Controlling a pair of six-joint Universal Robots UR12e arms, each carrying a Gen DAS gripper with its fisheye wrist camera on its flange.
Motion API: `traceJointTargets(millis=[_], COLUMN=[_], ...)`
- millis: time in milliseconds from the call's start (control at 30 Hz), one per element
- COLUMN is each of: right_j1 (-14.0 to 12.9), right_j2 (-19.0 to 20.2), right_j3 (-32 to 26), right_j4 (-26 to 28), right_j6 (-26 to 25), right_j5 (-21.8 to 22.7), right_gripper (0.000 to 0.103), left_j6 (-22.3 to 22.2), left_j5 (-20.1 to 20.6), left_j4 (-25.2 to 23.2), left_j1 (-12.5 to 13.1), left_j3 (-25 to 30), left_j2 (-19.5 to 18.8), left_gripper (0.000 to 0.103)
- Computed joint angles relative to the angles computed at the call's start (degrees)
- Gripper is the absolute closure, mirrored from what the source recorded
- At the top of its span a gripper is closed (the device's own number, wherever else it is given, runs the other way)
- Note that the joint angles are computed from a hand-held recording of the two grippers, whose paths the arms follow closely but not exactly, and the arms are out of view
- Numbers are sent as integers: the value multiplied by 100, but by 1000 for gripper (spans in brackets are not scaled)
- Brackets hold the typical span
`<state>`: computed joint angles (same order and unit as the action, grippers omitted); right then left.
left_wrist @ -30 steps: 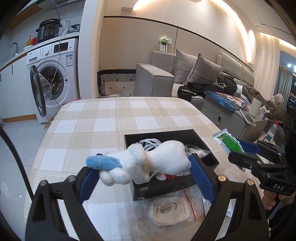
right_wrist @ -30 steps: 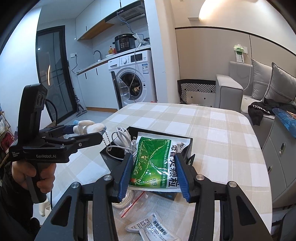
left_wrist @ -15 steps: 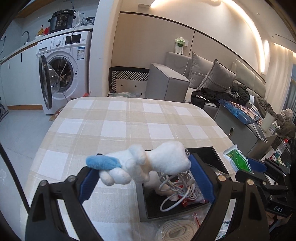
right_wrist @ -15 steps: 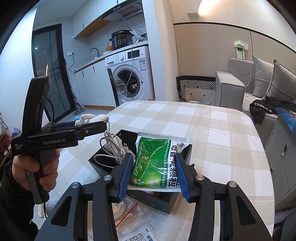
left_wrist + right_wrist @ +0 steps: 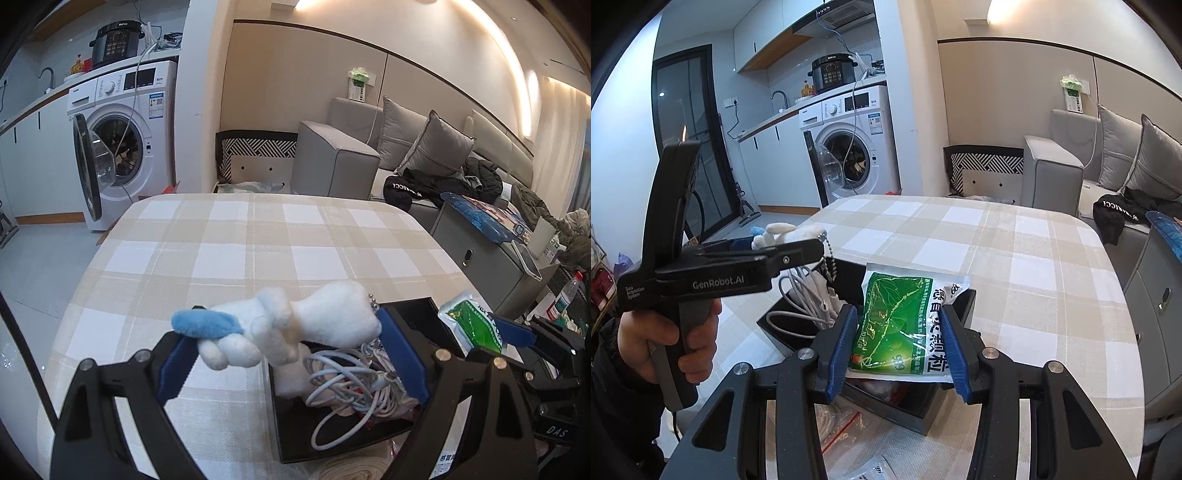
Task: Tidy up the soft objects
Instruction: 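Carry the plush toy and green packet over the black box with both grippers, then open both grippers to drop the plush toy and green packet into the box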
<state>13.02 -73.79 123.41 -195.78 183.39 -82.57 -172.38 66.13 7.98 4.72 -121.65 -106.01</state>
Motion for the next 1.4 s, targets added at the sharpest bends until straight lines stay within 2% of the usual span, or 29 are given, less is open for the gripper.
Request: traceJointTargets(millis=[200,333,700,933,1100,1200,1400], right_j1=[-93,-100,-68,-63,-39,-39,-64], right_j2=[-190,-233,-3,140,229,266,248], right_j3=[-26,-119,-316,-445,-553,-580,-494], right_j4=[-120,41,686,1121,1404,1382,1097], right_j6=[15,3,-82,-174,-236,-185,-269], right_j5=[62,40,112,136,24,-27,111], right_gripper=[57,57,57,57,57,57,53], left_j6=[289,543,824,1145,1377,1427,1433], left_j5=[-116,-23,254,165,228,378,240], left_j4=[66,-10,-576,-997,-993,-1028,-1034], left_j1=[50,25,-141,-265,-340,-381,-328], left_j3=[-15,71,274,334,313,322,280], left_j2=[223,265,-54,-166,-176,-179,-138], left_gripper=[12,12,12,12,12,12,11])
